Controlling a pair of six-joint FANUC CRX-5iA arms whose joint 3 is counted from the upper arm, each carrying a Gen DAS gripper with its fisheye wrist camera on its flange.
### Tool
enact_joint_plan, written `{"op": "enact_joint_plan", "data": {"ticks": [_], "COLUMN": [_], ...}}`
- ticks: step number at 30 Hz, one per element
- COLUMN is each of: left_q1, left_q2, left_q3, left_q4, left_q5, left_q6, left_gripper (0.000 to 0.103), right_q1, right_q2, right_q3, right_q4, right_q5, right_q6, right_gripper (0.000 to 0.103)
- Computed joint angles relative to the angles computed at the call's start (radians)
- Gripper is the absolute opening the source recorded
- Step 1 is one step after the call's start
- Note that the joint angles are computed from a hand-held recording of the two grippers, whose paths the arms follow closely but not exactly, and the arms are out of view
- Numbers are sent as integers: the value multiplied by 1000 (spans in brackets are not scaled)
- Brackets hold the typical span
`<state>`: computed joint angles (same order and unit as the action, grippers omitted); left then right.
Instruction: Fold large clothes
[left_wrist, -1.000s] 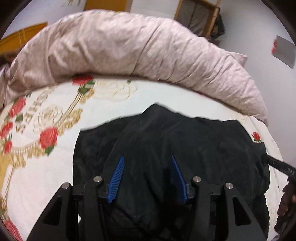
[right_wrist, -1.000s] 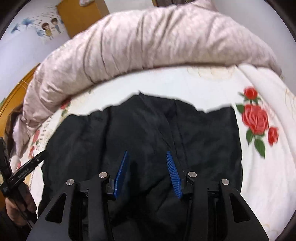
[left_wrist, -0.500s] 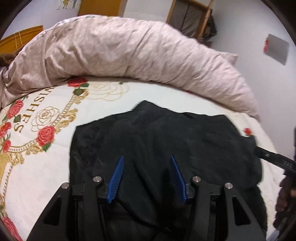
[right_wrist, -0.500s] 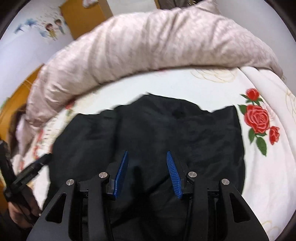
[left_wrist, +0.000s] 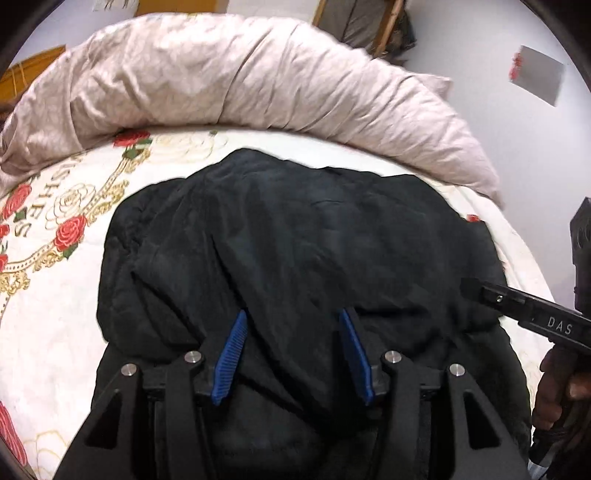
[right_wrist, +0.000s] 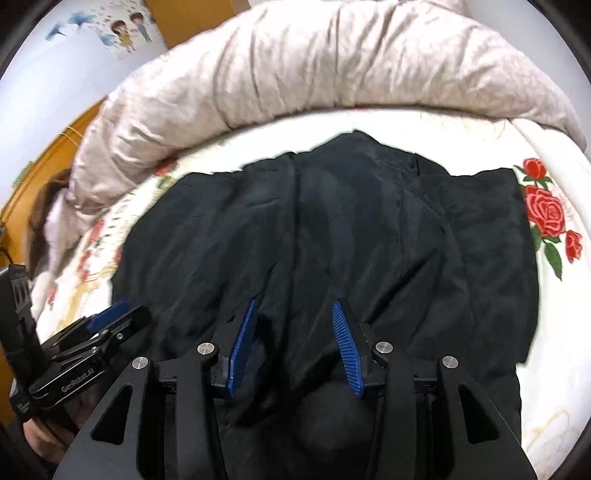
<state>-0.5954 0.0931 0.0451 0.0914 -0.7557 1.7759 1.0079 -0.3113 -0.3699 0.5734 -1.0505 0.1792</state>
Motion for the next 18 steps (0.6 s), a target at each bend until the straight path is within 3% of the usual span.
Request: {"op": "enact_joint_plan", "data": {"ticks": [3,10,18], "left_q1": [-20,-42,-56], "left_q2": [7,74,93], "left_q3": [-20,20,54], "left_q4": [1,-76,-122], "left_q5": [-14,-36,-65], "left_q6": [-5,90,135], "left_gripper": [54,57,59], "right_q1": [43,-19,-30], "right_q2": [5,55,74], "right_q3": [-22,-63,-39], "right_q4": [-34,-87,-98], "right_q5": [3,80,69], "right_q6": [6,12,34], "right_gripper": [43,41,40]}}
